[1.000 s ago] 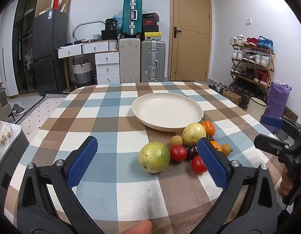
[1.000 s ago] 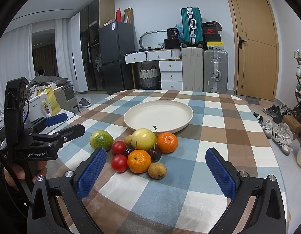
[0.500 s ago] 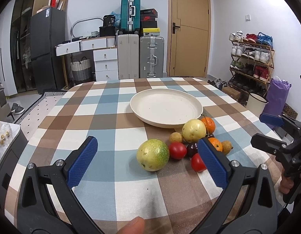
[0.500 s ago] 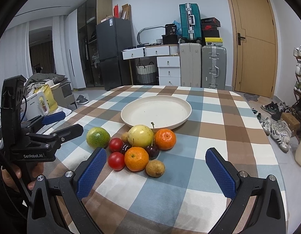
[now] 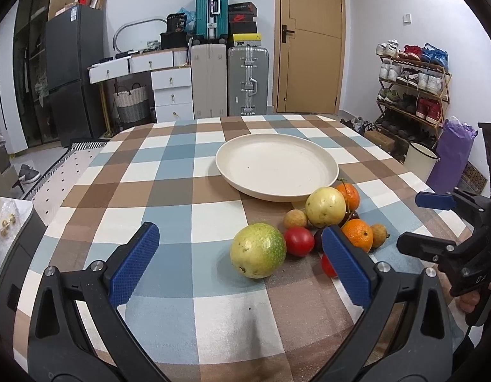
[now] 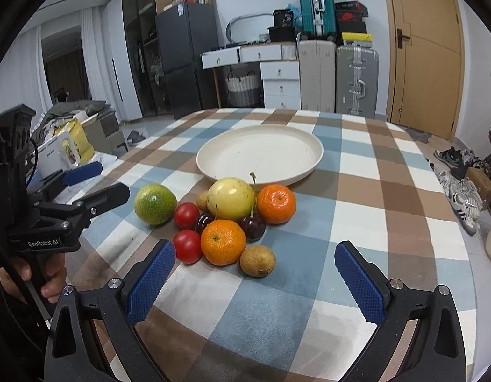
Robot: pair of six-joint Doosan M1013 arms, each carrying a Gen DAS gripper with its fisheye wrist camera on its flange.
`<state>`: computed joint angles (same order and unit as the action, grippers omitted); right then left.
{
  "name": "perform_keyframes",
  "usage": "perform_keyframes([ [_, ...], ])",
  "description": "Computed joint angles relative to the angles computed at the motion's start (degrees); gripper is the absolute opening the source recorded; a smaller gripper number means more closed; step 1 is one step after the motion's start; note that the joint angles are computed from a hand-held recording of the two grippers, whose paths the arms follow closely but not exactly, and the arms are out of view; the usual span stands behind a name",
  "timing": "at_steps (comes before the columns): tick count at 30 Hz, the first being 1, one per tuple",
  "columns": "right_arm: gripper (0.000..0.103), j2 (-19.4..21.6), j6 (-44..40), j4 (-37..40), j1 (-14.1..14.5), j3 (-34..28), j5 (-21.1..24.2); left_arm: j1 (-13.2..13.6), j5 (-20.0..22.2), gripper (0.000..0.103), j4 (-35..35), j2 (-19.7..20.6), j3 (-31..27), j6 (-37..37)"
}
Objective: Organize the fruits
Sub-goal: 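Grasp the green fruit with the left tool while the right tool grasps the brown fruit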
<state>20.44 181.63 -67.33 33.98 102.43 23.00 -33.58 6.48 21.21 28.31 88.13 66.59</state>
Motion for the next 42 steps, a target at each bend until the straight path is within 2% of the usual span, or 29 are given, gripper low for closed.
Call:
perform_keyframes([
  [2,0.102,0.4,-7.1,7.1,-0.8,-0.8,-1.6,0.1,1.9,0.102,-2.8,0.5,-1.0,3.0],
  [4,0.100,0.9,-13.0,12.7,-1.2,-1.7,-1.0,0.1,3.4,0.102,-4.2,1.0,-1.9,4.4],
  [8,0.087,1.8,-22.4,22.1,-2.1,-2.8,-0.3,0.2,7.1,0.102,-10.0,2.4,-4.0,10.7],
  [10,0.085,2.1,-26.0,25.6,-2.5,-3.2,0.0,0.4,8.6,0.102,-15.6,3.0,-5.0,16.3],
  [14,0.079,2.6,-33.6,33.9,-3.6,-3.5,-0.5,0.6,11.6,0.102,-18.6,4.1,-6.7,19.3],
  [17,0.079,2.6,-37.5,38.0,-4.2,-3.6,-1.4,0.9,15.1,0.094,-23.6,5.2,-8.7,24.1],
  [20,0.075,2.5,-39.4,39.5,-4.3,-3.5,-1.0,1.2,17.6,0.089,-25.0,6.4,-10.4,24.3],
  [26,0.066,2.8,-44.1,43.0,-4.4,-4.1,-0.7,2.0,20.6,0.066,-34.5,7.5,-12.0,33.0],
  [28,0.062,2.8,-46.1,44.6,-4.5,-4.1,-1.1,2.1,21.5,0.053,-36.8,7.7,-12.3,35.3],
  [30,0.058,2.7,-47.6,46.0,-4.6,-3.9,-1.8,2.1,22.3,0.047,-39.2,7.9,-12.7,38.1],
  [33,0.052,2.5,-48.6,46.9,-4.8,-3.6,-2.4,2.2,22.4,0.046,-40.0,8.1,-12.9,38.7],
  [38,0.049,2.5,-49.5,47.2,-5.0,-3.4,-3.0,2.5,21.7,0.046,-43.9,8.0,-12.6,41.0],
  [42,0.038,2.4,-52.9,50.3,-5.2,-3.0,-4.5,2.6,21.2,0.046,-47.1,7.8,-12.3,44.0],
])
